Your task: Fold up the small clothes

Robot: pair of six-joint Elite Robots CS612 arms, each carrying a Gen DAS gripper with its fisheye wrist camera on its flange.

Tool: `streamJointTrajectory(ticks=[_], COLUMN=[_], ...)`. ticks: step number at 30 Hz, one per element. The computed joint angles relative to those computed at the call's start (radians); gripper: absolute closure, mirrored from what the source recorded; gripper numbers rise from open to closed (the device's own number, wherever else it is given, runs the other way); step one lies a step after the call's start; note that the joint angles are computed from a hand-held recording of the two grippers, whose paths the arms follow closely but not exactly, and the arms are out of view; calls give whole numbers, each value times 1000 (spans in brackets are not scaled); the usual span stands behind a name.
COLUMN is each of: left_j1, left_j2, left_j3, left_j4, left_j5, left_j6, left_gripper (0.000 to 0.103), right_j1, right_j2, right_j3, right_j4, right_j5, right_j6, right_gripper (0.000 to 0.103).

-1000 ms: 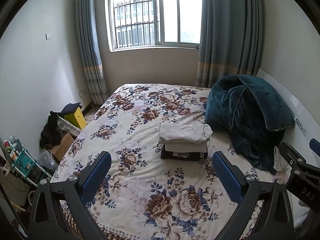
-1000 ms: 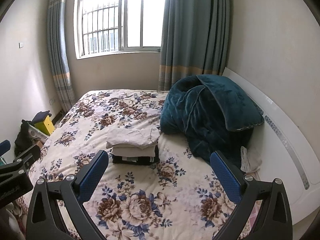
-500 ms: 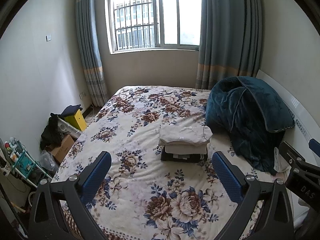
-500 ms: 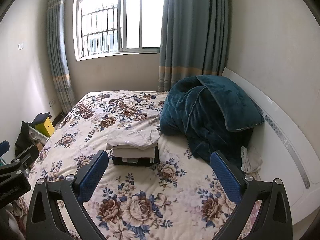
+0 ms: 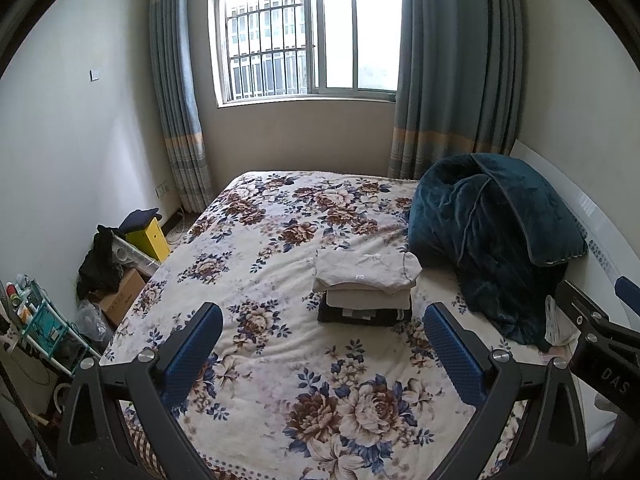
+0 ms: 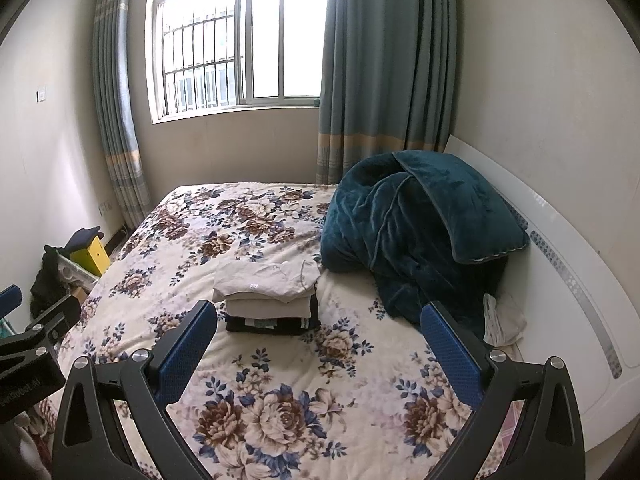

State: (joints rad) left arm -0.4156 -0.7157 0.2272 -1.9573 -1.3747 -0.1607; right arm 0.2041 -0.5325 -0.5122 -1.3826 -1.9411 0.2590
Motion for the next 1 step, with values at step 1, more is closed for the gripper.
streamJointTrajectory(ticks=[1], left_j1=[0], left_j2=[0], left_j3=[1], left_j4=[-1], left_j5=[-2], left_j6=[-2], left_gripper=[0], right_j1=[0], right_j2=[0], right_j3=[0], right_j4=[0], right_j5=[1], right_j6=[0], right_gripper=[0])
